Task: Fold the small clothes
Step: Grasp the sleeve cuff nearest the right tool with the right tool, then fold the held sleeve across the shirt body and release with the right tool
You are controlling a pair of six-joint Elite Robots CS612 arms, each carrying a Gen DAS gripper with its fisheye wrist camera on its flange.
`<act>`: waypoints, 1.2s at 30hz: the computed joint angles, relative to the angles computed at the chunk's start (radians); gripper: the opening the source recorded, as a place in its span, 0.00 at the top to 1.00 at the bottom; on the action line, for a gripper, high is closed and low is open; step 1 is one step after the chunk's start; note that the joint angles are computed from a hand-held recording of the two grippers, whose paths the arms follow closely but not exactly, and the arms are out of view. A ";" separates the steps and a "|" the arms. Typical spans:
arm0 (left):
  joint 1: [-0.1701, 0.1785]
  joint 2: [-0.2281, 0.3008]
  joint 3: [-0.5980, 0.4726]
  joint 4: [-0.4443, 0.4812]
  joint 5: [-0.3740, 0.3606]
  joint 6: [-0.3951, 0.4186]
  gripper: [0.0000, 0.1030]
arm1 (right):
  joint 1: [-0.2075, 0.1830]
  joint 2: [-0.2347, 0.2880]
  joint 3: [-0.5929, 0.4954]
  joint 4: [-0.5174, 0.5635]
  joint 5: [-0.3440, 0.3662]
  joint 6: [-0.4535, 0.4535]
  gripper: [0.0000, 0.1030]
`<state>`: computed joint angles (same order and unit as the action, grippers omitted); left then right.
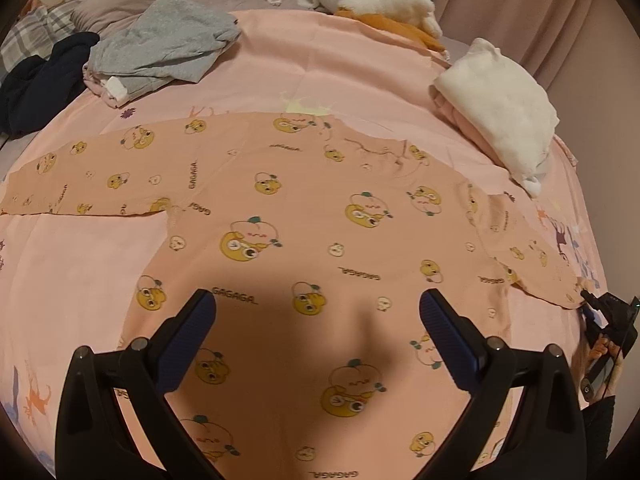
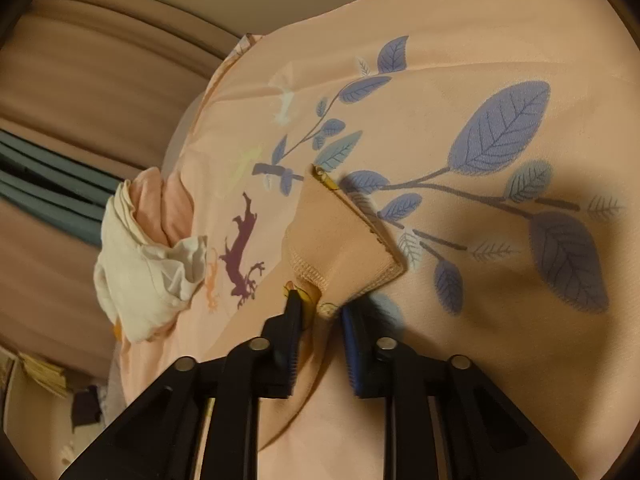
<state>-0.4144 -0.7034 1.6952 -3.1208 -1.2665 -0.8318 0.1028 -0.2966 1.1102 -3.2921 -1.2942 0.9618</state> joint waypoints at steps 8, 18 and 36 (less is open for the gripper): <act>0.016 -0.028 0.054 -0.020 0.022 -0.037 0.02 | 0.062 -0.091 0.011 0.028 -0.052 -0.317 0.91; 0.049 -0.078 0.167 -0.089 0.041 -0.108 0.01 | 0.223 -0.092 -0.186 0.169 -0.102 -0.631 0.91; 0.115 -0.099 0.242 -0.159 0.019 -0.181 0.01 | 0.391 0.100 -0.491 0.713 -0.044 -1.233 0.89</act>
<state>-0.2997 -0.8029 1.9369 -3.2802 -1.2473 -1.0124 0.4941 -0.1965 0.6192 -2.5789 -1.3382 -0.2707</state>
